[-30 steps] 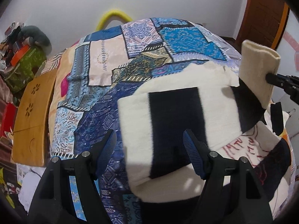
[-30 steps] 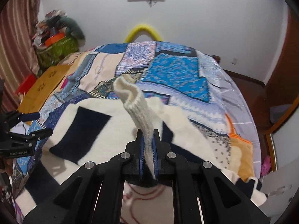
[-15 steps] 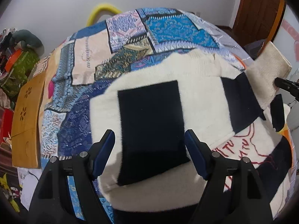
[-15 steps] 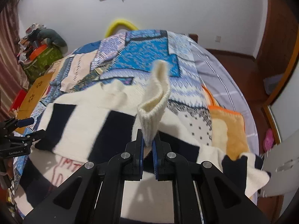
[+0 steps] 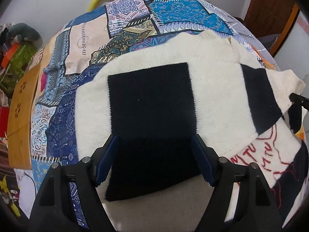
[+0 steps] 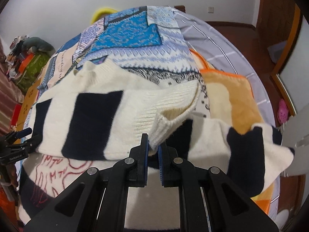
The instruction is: Fold small clothes
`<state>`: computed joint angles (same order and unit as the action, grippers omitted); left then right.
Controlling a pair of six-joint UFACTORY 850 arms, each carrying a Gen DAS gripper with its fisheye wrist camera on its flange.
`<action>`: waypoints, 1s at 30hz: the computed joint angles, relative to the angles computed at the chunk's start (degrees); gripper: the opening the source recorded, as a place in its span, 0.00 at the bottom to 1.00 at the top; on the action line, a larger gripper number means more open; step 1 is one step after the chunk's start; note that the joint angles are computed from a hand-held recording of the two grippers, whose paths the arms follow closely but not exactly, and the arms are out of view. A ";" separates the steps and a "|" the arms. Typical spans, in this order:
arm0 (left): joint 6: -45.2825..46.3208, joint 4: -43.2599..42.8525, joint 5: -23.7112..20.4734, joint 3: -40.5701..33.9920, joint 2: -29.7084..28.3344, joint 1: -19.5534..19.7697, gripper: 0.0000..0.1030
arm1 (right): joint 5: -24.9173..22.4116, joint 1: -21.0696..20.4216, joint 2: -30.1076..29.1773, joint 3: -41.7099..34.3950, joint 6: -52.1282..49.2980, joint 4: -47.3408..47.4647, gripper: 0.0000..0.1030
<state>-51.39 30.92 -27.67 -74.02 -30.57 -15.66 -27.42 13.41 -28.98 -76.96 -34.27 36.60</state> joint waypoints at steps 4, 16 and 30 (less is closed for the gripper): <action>-0.93 1.57 -0.96 -0.41 -0.37 -0.47 0.74 | 0.76 -0.31 0.90 1.26 1.52 -2.29 0.11; -1.05 1.35 -1.69 -1.42 1.09 -2.00 0.74 | 4.07 -5.98 6.97 5.36 0.24 -0.42 0.34; -2.84 3.00 -2.40 -11.73 -3.13 -4.81 0.75 | 7.44 -14.71 8.85 7.08 5.61 -3.92 0.57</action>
<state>-54.23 33.92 -30.07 -85.75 -33.70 -20.47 -19.98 -1.31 -20.12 -69.88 -28.66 32.68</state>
